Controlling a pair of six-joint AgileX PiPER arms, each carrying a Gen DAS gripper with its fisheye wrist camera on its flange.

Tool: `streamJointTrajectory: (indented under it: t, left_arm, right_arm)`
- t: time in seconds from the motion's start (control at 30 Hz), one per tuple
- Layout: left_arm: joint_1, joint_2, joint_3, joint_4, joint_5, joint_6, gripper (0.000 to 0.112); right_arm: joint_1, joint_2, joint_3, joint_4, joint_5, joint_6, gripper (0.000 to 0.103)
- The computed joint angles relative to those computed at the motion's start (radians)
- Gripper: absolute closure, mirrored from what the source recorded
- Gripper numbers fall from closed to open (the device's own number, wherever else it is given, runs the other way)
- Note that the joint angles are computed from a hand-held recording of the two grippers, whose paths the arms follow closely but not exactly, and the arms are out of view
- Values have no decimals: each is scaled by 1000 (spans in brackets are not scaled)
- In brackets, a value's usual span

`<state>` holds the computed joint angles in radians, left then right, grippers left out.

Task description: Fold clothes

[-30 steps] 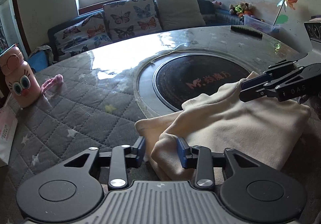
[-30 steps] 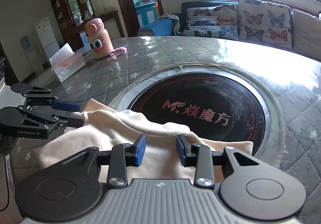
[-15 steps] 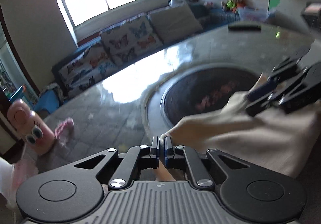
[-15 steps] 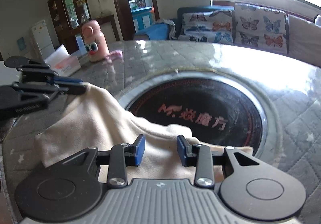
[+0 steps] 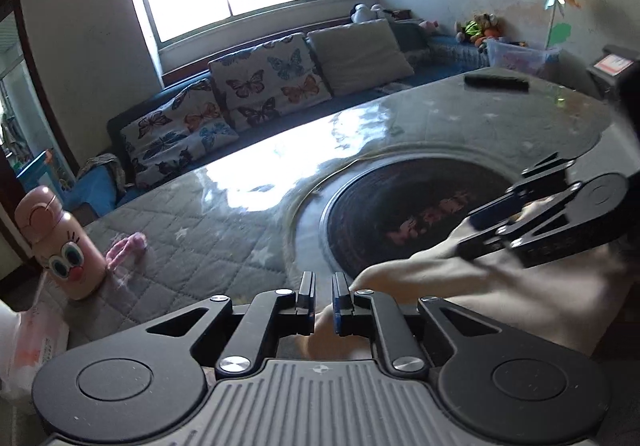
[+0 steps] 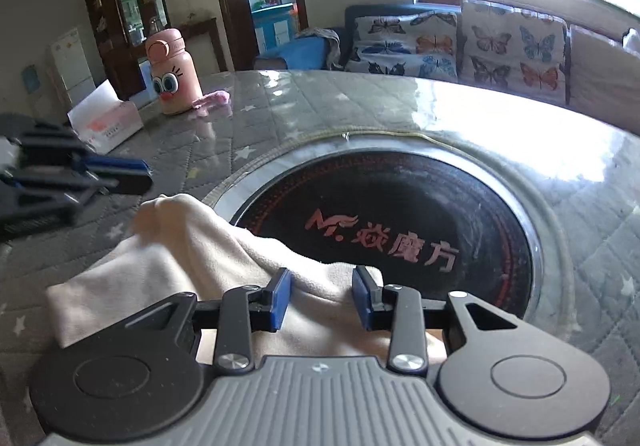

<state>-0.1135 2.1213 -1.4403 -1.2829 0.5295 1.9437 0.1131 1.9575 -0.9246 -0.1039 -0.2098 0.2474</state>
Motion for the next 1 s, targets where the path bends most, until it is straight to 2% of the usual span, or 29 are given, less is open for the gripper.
streamJointTrajectory:
  t: [0.07,0.13,0.27,0.37,0.4,0.43,0.47,0.5,0.53,0.57,0.6,0.7,0.83,0.9,1.0]
  left_arm:
    - [-10,-8,4,21,26,-10,101]
    - [-28,-2,-2,53,37,-34,101]
    - [-47,46,-78,150,38,-192,100]
    - [-53,82,-134,212,53,-286,68]
    - [-51,92,-148,225,66,-298,67]
    - [-49,102,-162,239,79,-309,67]
    - [-47,112,-177,252,93,-320,67]
    - [-47,117,-182,254,101,-320,68]
    - [-47,123,-186,257,108,-320,72]
    - [-47,128,-191,259,116,-320,90]
    - [-47,134,-195,261,124,-320,101]
    - [-50,101,-116,123,75,-145,103]
    - [-68,91,-76,40,13,-54,104]
    - [-80,116,-107,107,3,-131,103]
    - [-93,136,-121,157,-23,-179,99]
  right_arm:
    - [6,-8,10,61,-11,-58,69]
    - [-3,-24,31,60,-35,-35,69]
    - [-27,-21,15,100,2,-39,69]
    - [-53,-12,4,-84,20,164,69]
    - [-63,-10,3,-161,20,241,69]
    - [-71,-8,5,-229,12,305,72]
    - [-74,-8,8,-257,7,328,81]
    - [-75,-9,8,-255,6,323,84]
    - [-74,-11,12,-229,1,295,93]
    - [-71,-19,23,-162,-18,227,97]
    - [-69,-27,34,-103,-37,166,97]
    - [-60,-50,65,28,-98,32,99]
    - [-36,-61,87,211,-178,-159,99]
    - [-38,-43,59,239,-156,-198,99]
    - [-41,18,-28,329,-40,-293,99]
